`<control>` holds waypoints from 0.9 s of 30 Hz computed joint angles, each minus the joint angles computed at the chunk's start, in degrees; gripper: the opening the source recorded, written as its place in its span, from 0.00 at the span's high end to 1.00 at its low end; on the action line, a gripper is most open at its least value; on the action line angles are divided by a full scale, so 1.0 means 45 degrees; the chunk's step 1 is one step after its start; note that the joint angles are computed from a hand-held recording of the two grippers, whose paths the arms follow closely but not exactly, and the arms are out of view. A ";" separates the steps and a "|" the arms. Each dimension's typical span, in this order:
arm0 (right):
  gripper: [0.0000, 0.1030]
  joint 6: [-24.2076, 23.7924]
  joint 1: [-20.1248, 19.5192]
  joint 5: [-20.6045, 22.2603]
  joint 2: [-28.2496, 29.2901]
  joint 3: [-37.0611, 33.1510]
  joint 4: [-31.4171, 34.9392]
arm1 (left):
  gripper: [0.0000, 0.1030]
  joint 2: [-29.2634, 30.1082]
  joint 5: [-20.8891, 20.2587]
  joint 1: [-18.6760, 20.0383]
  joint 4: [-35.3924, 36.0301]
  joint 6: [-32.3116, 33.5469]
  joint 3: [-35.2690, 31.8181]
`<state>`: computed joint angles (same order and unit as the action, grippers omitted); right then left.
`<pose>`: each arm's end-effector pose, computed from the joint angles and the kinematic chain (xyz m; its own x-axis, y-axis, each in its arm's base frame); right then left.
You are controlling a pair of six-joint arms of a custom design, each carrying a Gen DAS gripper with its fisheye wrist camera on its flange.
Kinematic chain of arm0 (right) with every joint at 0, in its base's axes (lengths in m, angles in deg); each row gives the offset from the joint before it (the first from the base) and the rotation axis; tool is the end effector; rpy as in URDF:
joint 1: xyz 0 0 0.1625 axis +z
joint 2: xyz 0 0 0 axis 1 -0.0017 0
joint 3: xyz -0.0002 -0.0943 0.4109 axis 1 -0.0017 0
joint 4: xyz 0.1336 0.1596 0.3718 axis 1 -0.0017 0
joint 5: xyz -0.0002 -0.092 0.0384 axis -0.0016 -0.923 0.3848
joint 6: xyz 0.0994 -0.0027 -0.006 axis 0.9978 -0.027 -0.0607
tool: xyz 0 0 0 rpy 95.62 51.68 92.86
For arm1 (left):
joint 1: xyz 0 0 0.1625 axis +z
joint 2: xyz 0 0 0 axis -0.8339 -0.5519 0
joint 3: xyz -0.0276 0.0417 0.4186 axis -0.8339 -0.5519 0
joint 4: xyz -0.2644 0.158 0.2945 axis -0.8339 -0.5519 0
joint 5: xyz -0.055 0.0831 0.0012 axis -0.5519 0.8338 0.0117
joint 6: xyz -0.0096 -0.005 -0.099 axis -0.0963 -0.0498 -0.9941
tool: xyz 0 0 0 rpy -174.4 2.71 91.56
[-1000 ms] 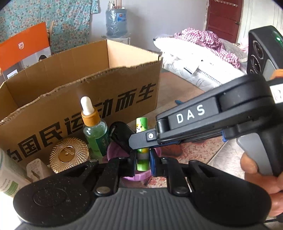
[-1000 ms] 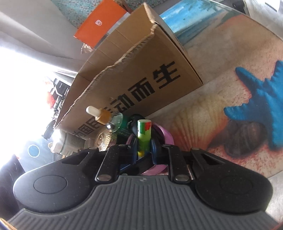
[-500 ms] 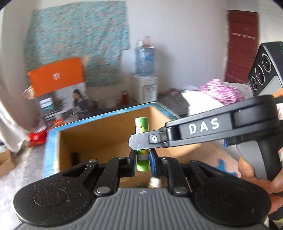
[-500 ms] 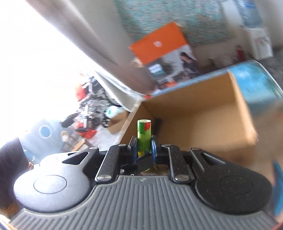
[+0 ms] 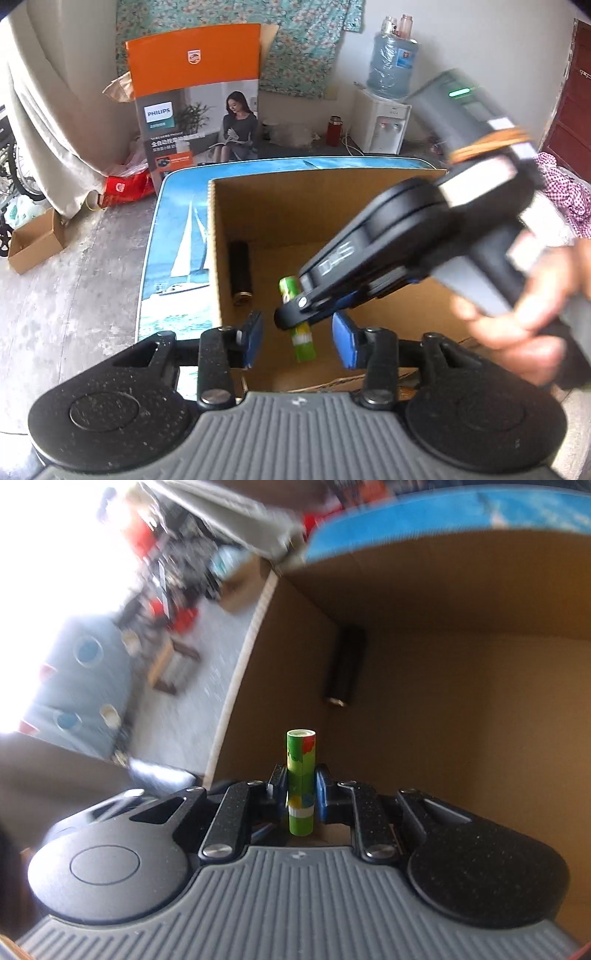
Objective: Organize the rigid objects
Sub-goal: 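Carry the green-yellow tube into the box and open the right gripper, then reach the right gripper into the pink bowl and grasp the small black item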
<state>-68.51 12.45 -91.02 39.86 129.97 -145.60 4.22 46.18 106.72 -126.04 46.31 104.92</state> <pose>0.2623 -0.6137 -0.0222 -0.9358 -0.3435 0.0790 -0.3414 0.9391 0.0387 -0.0808 -0.4287 0.1896 -0.7321 0.0557 -0.6790 0.4726 0.7593 -0.4473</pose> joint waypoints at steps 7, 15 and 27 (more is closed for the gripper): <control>0.66 0.0107 0.0276 -0.0692 0.0633 -0.0478 -0.0425 | 0.33 -0.0407 0.0072 -0.0318 -0.1199 0.0188 0.0558; 0.58 -0.1087 -0.0180 0.1343 -0.3162 0.3826 -0.4143 | 0.12 -0.0785 -0.0155 -0.1700 -0.4878 0.1597 0.2159; 0.46 -0.2952 -0.4649 0.4327 -0.9649 1.1731 -0.9730 | 0.07 0.0564 -0.2425 -0.3330 -0.5889 0.0692 0.3588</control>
